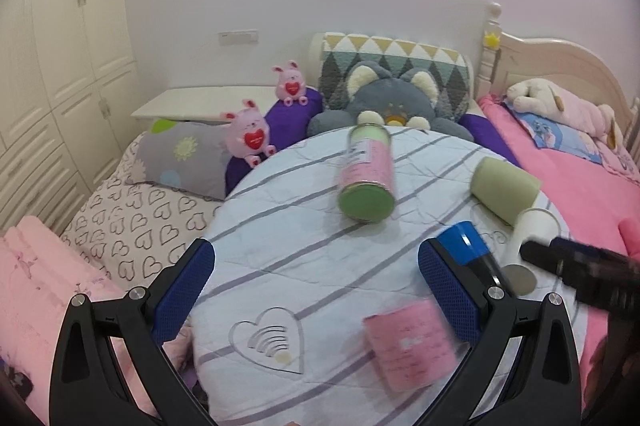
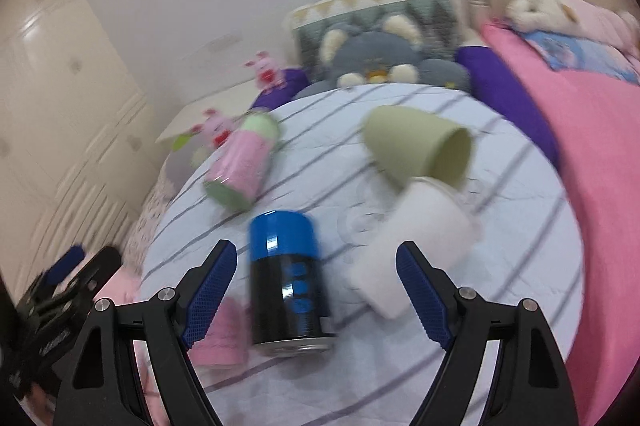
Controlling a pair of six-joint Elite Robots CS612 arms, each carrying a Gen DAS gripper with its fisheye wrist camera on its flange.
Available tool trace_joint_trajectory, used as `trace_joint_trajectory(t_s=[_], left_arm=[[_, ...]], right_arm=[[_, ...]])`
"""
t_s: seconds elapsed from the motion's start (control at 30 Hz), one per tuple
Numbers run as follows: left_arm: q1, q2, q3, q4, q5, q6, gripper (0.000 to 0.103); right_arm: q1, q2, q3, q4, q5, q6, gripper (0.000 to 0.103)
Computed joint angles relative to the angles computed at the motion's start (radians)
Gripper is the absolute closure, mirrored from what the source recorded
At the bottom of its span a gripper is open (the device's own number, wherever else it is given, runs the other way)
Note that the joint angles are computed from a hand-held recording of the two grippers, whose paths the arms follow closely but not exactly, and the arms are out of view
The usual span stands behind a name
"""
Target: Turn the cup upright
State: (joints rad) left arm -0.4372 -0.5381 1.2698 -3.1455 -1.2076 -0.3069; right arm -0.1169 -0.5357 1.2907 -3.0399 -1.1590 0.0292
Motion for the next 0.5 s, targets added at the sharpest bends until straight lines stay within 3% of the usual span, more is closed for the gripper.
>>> trace_joint_trajectory(t_s=[0.13, 0.27, 0.5], left_arm=[[0.012, -0.012, 0.025, -0.016, 0.033, -0.024, 0.0], [0.025, -0.023, 0.048, -0.034, 0.051, -0.05, 0.0], [0.041, -0.037, 0.085, -0.057, 0.019, -0.042, 0.0]], right_arm=[[0.029, -0.011, 0.012, 0.073, 0.037, -0.128, 0.02], [0.053, -0.015, 0.025, 0.109, 0.045, -0.18, 0.02], [0.102, -0.007, 0.024, 0.135, -0.066, -0.21, 0.02]])
